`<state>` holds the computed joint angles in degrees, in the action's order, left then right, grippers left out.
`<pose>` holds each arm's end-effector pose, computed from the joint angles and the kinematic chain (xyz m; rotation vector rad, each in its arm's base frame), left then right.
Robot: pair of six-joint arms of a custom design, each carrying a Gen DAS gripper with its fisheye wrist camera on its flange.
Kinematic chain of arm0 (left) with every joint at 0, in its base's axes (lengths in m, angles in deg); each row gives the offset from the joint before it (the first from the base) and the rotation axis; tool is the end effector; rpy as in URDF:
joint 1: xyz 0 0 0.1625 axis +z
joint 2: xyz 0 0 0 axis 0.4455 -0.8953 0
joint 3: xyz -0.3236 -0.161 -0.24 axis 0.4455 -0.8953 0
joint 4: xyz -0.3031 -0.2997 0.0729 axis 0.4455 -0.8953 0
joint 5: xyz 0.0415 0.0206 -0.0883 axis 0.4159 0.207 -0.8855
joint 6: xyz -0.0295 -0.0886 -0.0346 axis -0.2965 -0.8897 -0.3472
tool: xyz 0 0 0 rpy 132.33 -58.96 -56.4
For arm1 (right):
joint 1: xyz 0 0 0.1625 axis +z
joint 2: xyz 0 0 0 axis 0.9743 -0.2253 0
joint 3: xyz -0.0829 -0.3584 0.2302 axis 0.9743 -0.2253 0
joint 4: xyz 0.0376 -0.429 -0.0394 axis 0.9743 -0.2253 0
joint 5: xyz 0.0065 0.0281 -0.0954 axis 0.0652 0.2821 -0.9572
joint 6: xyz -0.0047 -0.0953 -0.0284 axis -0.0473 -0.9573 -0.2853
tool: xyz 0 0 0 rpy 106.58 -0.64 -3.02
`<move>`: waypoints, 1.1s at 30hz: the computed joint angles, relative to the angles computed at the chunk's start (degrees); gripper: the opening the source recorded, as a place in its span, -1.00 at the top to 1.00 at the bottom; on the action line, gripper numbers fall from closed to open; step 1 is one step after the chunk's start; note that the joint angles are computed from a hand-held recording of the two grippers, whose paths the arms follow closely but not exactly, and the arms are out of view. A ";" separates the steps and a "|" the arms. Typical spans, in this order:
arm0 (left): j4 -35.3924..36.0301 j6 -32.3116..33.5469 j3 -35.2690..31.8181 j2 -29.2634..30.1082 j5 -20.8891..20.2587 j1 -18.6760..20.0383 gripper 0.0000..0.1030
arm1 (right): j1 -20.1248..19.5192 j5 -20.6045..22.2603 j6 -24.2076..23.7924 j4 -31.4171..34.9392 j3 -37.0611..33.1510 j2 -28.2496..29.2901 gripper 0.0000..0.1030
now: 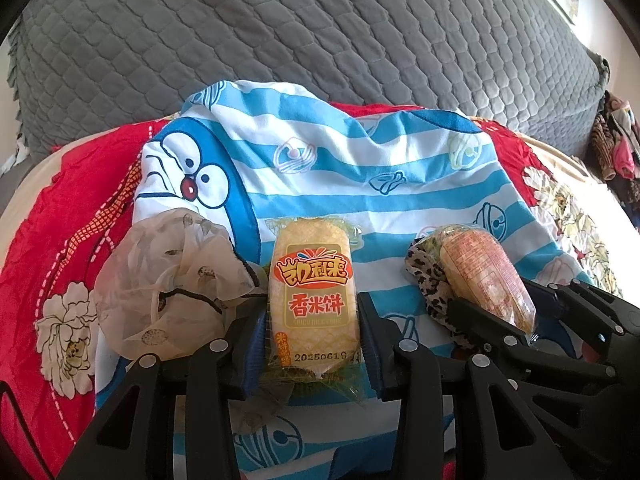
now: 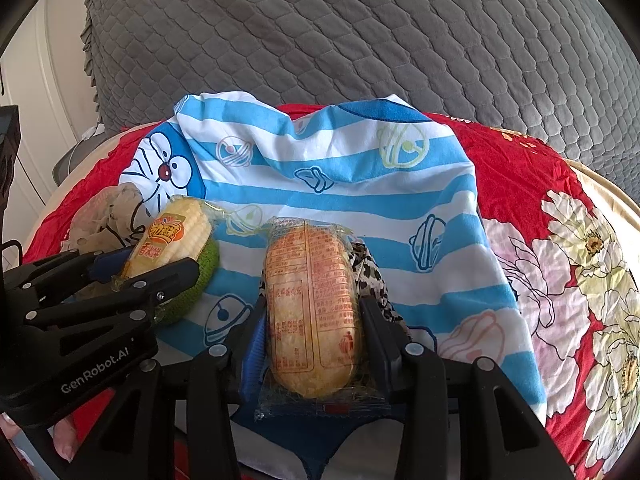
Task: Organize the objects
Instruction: 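Set the rice cake packet on the shirt while the right gripper sets the bread roll beside the scrunchie, then open the left gripper off the rice cake packet while the right gripper releases the bread roll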
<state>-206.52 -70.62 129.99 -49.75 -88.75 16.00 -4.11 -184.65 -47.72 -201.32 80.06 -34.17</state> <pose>-0.3498 -0.6035 -0.1523 0.4122 2.3684 -0.7944 -0.0642 -0.5767 0.2491 0.5417 -2.3169 0.7278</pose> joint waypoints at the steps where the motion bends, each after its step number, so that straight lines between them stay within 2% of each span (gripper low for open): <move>1: -0.05 -0.03 0.06 -0.04 0.10 -0.03 0.16 | -0.02 0.06 0.13 0.09 -0.01 -0.01 0.14; 17: 0.43 -0.07 0.57 -0.63 0.28 -0.41 0.13 | 0.10 -0.11 0.59 0.82 -0.06 -0.27 0.13; 21: -0.12 0.02 0.96 -0.77 0.09 -0.40 0.02 | 0.21 -0.27 0.79 1.04 -0.10 -0.29 0.09; 29: 0.17 -0.18 1.23 -1.10 0.32 -0.53 0.01 | 0.29 -0.42 1.28 1.90 -0.32 -0.51 0.03; 33: 0.21 -0.44 1.83 -1.58 0.54 -0.66 0.01 | 0.23 -0.28 1.47 1.92 -0.25 -0.58 -0.07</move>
<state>-206.31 -71.07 131.82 -51.32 -88.21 15.34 -3.88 -184.93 -46.25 -199.40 79.81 -34.75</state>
